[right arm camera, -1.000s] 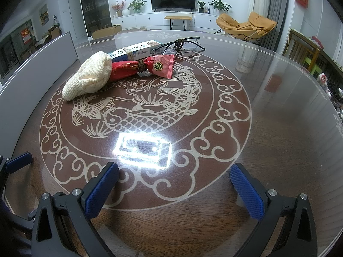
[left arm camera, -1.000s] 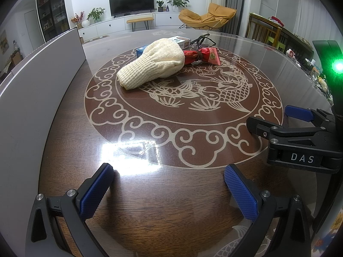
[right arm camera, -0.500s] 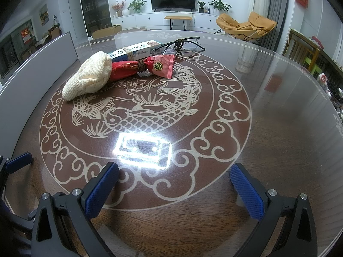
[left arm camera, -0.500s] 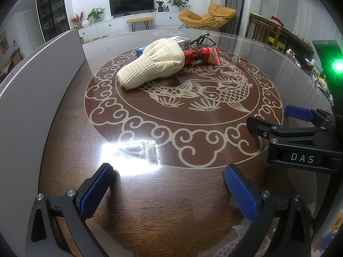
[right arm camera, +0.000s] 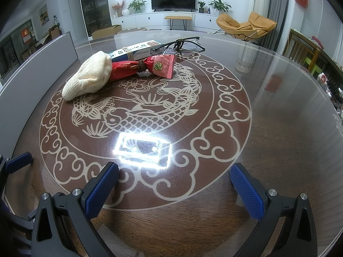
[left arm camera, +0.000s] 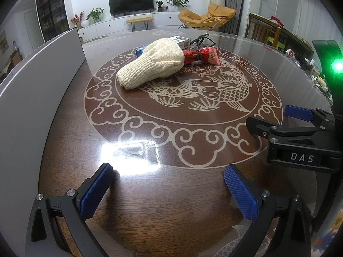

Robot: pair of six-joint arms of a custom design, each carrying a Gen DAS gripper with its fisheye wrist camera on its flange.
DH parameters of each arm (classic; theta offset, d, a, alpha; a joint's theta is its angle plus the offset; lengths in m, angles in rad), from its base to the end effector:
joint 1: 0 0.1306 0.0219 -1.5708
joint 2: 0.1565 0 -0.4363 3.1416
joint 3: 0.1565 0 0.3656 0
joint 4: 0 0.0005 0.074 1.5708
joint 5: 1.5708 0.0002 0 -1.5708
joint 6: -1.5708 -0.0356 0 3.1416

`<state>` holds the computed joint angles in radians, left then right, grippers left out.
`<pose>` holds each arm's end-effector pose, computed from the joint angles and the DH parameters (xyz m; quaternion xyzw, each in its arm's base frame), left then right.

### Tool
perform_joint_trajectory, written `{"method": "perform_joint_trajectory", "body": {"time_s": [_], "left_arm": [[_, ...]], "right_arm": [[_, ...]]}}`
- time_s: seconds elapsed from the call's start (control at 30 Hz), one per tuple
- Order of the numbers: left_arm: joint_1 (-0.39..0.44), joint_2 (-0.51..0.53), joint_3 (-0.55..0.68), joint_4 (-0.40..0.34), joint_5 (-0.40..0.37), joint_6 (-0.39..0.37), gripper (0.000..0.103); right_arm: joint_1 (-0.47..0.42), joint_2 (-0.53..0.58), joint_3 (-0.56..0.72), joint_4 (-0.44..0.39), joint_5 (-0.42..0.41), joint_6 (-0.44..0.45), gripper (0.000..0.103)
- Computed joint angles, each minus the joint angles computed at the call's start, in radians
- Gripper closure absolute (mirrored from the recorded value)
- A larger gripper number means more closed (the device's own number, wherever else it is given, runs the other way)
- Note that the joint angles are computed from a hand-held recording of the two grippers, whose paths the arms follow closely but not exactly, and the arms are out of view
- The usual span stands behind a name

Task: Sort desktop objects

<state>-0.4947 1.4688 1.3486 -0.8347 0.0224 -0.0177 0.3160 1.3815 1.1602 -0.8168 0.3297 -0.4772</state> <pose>0.4146 -0.2251 0.4328 0.2448 0.9209 -0.0820 0.2920 0.4018 0.1187 0.3936 0.1197 0.9451 -0.0457 0.3006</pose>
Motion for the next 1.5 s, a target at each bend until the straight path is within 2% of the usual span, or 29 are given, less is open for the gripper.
{"method": "perform_joint_trajectory", "body": {"time_s": [0.5, 0.8, 1.3, 1.4, 1.5], "left_arm": [[0.003, -0.006, -0.007, 0.007, 0.012, 0.006, 0.000], [0.000, 0.022, 0.031, -0.020, 0.018, -0.043, 0.000], [0.003, 0.020, 0.036, -0.026, 0.030, -0.040, 0.000], [0.018, 0.010, 0.045, 0.002, 0.032, -0.021, 0.000], [0.048, 0.016, 0.103, 0.045, 0.056, 0.019, 0.000]], "right_arm": [[0.000, 0.001, 0.001, -0.001, 0.000, 0.000, 0.000], [0.000, 0.000, 0.003, -0.003, 0.000, 0.000, 0.000], [0.000, 0.000, 0.001, 0.000, 0.000, 0.000, 0.000], [0.000, 0.000, 0.001, 0.000, 0.000, 0.000, 0.000], [-0.001, 0.001, 0.001, 0.000, 0.000, 0.001, 0.000]]}}
